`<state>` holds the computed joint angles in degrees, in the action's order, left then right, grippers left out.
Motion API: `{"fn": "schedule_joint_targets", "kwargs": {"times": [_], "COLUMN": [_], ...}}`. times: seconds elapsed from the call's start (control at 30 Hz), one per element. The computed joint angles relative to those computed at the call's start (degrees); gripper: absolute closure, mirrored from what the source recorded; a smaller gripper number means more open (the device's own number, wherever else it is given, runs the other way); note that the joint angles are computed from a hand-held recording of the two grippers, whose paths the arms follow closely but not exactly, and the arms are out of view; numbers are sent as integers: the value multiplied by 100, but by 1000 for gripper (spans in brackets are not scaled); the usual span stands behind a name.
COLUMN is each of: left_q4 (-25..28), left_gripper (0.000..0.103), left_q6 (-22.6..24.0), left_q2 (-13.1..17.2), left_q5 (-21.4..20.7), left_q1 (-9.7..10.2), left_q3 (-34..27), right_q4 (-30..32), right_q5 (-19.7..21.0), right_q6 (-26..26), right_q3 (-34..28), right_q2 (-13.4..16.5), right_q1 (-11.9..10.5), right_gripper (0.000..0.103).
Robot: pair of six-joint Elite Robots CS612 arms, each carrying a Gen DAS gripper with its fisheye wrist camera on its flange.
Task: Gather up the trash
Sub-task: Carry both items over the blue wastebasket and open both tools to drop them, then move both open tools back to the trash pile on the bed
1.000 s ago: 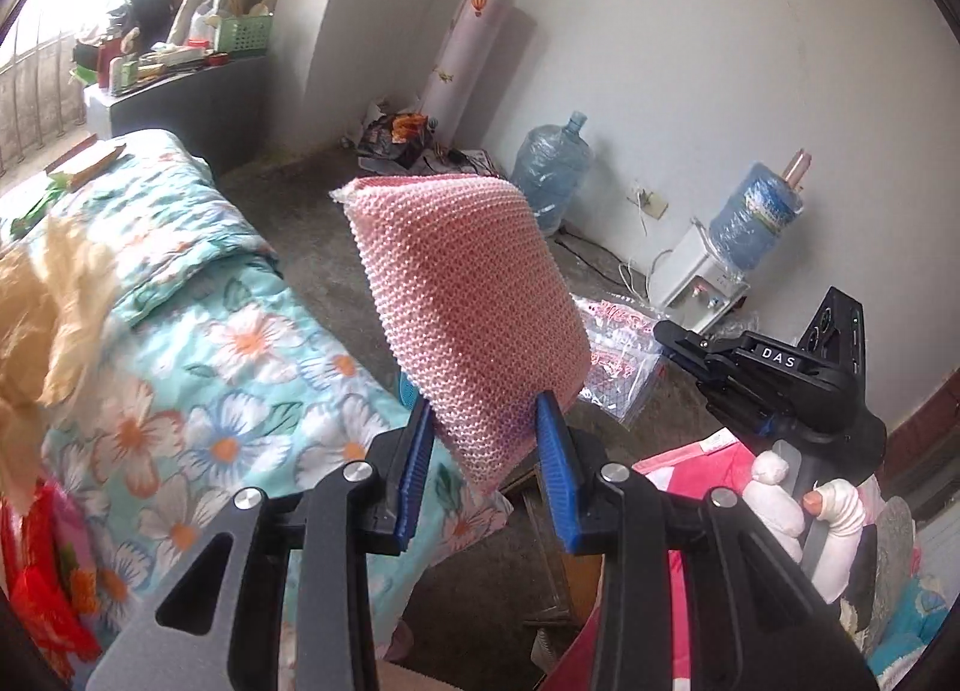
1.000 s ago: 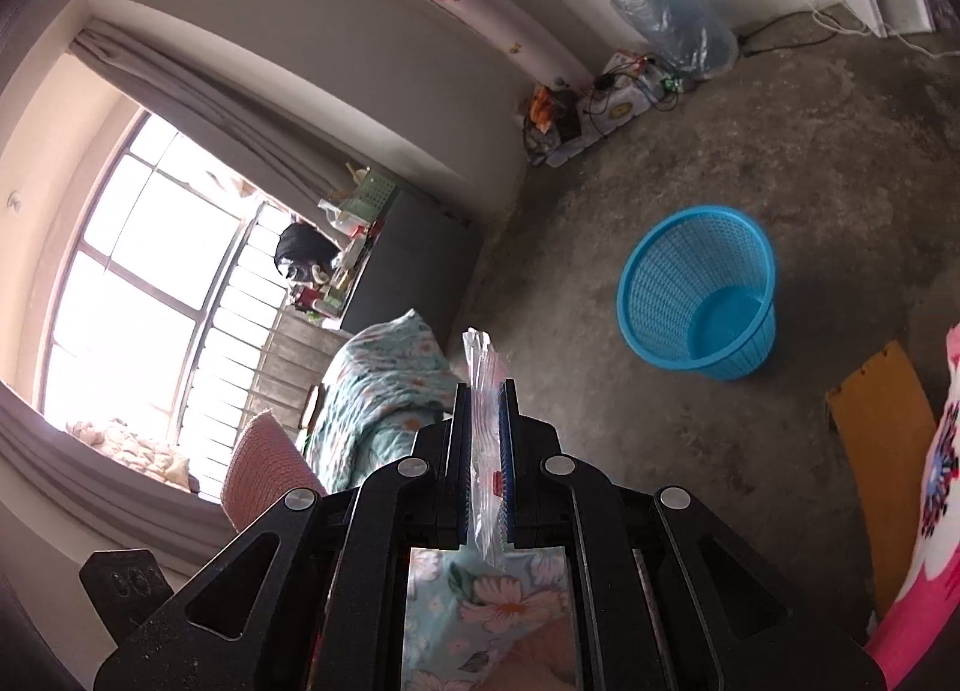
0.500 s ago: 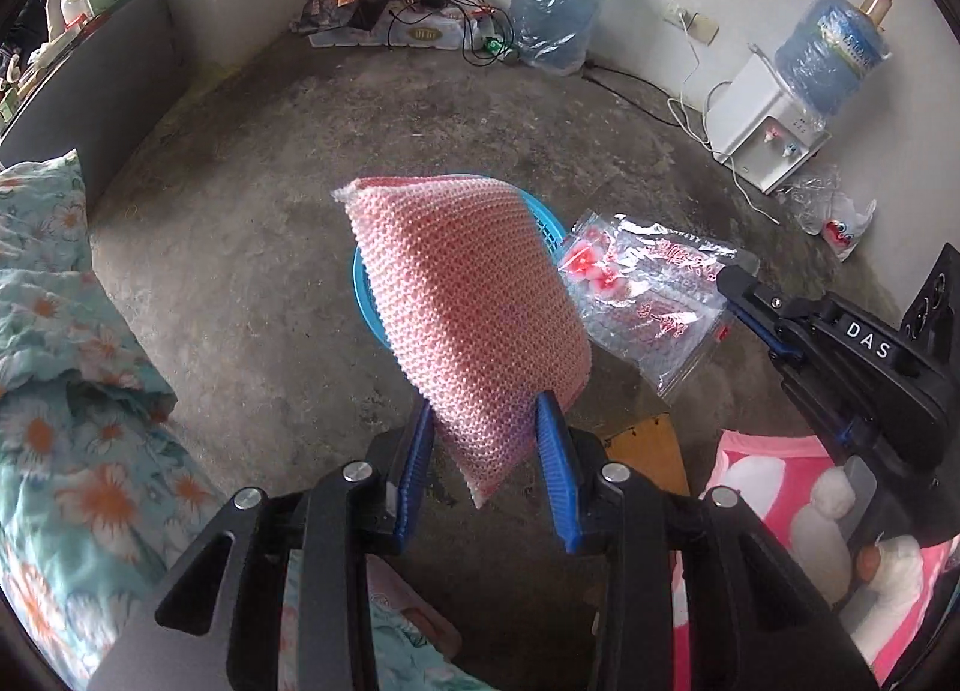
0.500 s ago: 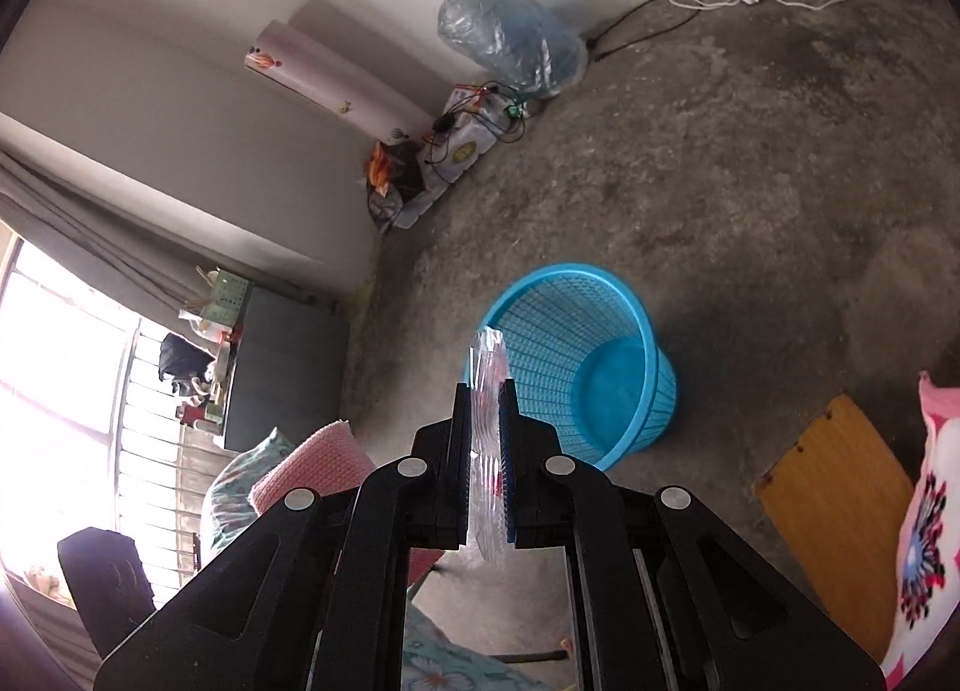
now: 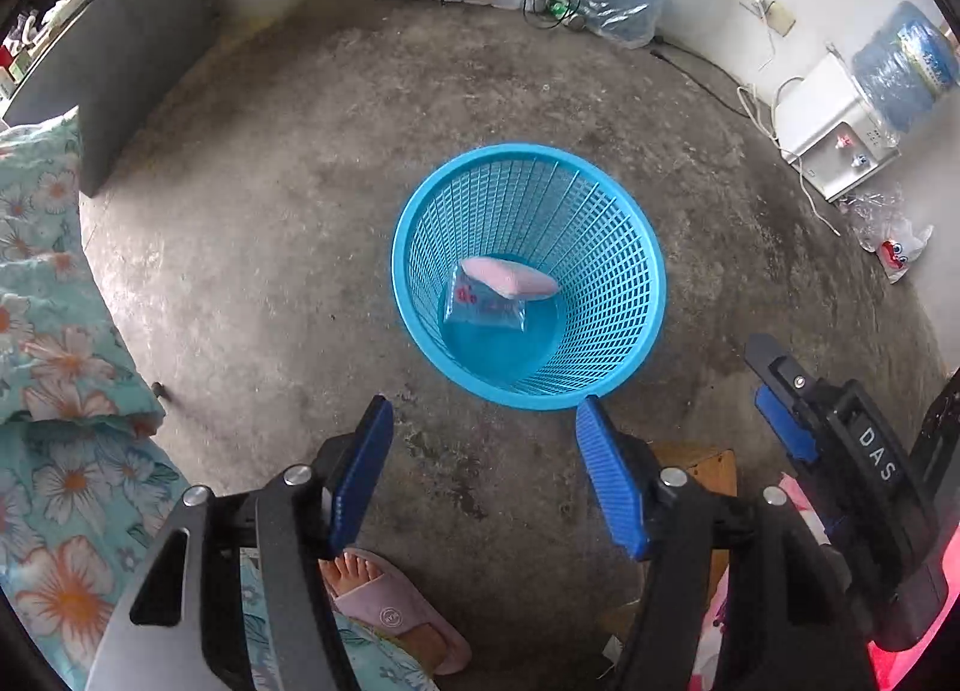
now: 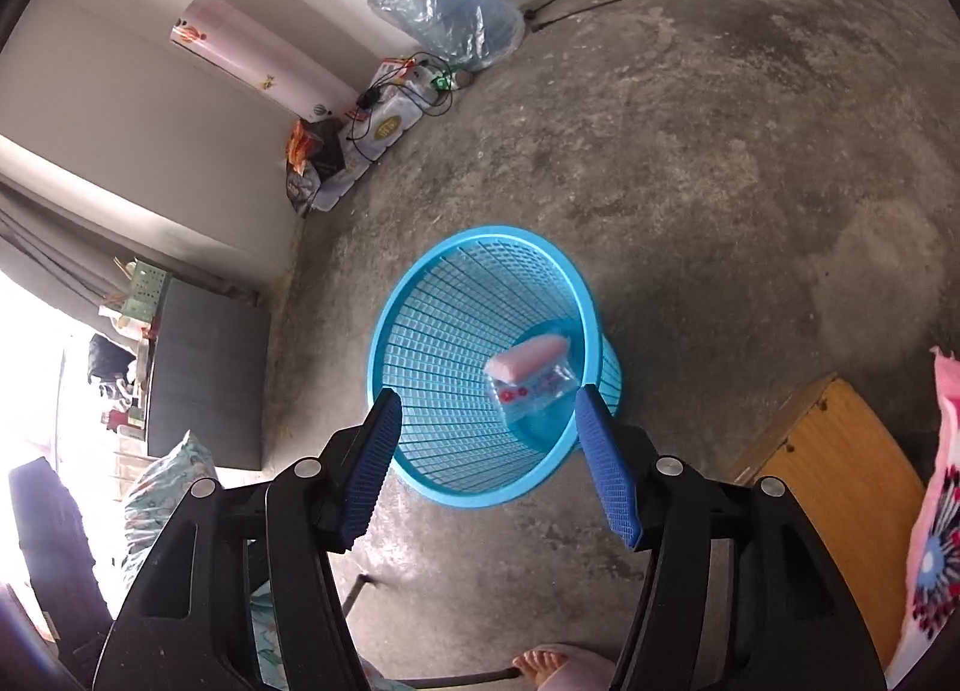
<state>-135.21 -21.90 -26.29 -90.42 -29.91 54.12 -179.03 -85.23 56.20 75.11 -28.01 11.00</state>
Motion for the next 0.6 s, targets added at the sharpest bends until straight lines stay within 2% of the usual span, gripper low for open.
{"fn": "schedule_joint_targets", "kwargs": {"times": [0.13,0.23,0.47,0.6], "left_q4": [-900,-1717,-3420,-4211], "left_gripper": [41,41,40,40], "left_q6": [158,307,289,175], "left_q2": [-483,-915,-1896,-2374], "left_q5": [-135,-333,-404,-208], "left_q1": [1,16,44,54], "left_q3": [737,1411,2986,3804], "right_q4": [-202,-322,-815,-1235], "right_q5": [-292,-605,-1547,-1889], "right_q6": [-34,-338,-1653,-2591], "right_q3": [229,382,590,604], "right_q2": [-210,-409,-800,-920], "right_q1": [88,200,576,786], "right_gripper": [45,41,23,14]}}
